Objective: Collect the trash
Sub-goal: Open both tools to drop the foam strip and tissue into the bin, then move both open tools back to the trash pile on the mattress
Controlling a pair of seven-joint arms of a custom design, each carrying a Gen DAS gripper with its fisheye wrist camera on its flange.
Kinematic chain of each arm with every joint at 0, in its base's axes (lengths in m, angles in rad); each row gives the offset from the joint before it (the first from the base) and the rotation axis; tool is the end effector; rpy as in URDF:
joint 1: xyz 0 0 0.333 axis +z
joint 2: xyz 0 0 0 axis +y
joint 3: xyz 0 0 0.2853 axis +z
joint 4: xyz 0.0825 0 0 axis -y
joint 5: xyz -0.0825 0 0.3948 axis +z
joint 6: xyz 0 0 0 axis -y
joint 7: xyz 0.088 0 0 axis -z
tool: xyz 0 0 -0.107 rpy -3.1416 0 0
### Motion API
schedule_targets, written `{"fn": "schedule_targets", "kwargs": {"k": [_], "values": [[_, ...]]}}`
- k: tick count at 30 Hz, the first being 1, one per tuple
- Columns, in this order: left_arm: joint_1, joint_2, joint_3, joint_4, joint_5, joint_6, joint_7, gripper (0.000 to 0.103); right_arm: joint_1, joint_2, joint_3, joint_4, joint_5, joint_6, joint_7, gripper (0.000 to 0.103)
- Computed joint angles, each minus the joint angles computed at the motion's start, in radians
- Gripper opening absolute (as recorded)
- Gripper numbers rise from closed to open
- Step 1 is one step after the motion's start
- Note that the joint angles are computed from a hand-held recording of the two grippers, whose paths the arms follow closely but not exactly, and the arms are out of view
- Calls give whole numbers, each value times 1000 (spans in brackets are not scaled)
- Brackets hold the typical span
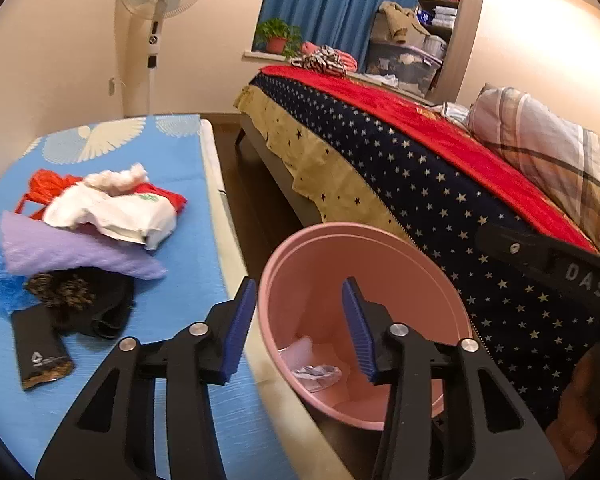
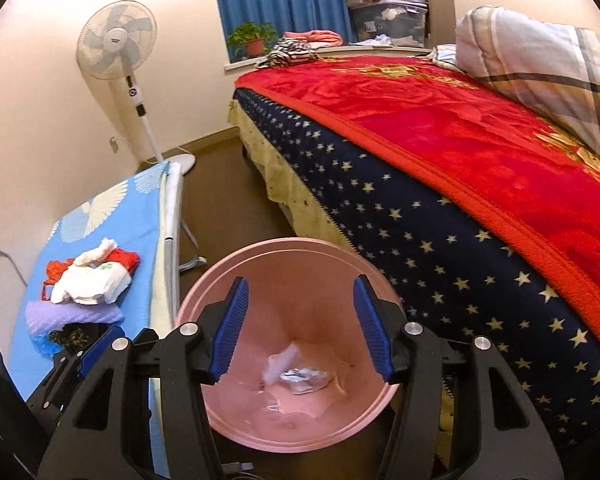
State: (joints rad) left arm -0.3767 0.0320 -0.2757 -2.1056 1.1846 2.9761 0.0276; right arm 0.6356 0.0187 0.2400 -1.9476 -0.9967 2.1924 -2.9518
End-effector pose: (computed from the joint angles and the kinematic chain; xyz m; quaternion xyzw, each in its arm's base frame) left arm 0.4258 -0.4048 0.4319 -0.5609 0.6904 -0.4175 0.1858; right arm 0.4078 0.4410 0.4714 -0.5126 0.7447 -0.3073 0.2971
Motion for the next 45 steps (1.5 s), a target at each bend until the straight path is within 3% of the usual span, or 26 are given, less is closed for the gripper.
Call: {"fn": "schedule_targets", "kwargs": {"k": [5, 15, 20, 26, 31, 34, 37, 39, 42, 45], "values": [[28, -101, -3, -79, 84, -8, -112, 37, 10, 22, 2, 22, -40, 40, 14, 52], [138, -312, -41, -264, 89, -82, -230, 32, 43, 137, -25, 130, -82, 219, 23, 30], [188, -395, -61, -337, 65, -155, -274, 32, 84, 242, -53, 249, -97, 295, -32, 30], [235, -471, -55, -413, 4, -225, -310, 32, 143, 398, -93, 439, -49, 370, -209, 32], [266, -508, -47, -450, -38, -260, -325, 32, 193, 526, -115, 602, 11, 390, -403, 52], [288, -520, -41, -459, -55, -271, -337, 32, 209, 592, -117, 689, 75, 390, -524, 56], [302, -516, -44, -457, -62, -285, -340, 32, 220, 665, -114, 783, 150, 363, -658, 57], [308, -499, -42, -450, -62, -281, -339, 32, 243, 730, -119, 880, 196, 285, -762, 57], [313, -475, -37, -445, -56, -256, -347, 32, 272, 763, -156, 928, 230, 241, -804, 54], [325, -434, -22, -429, -43, -198, -355, 32, 292, 778, -195, 950, 267, 232, -810, 38]]}}
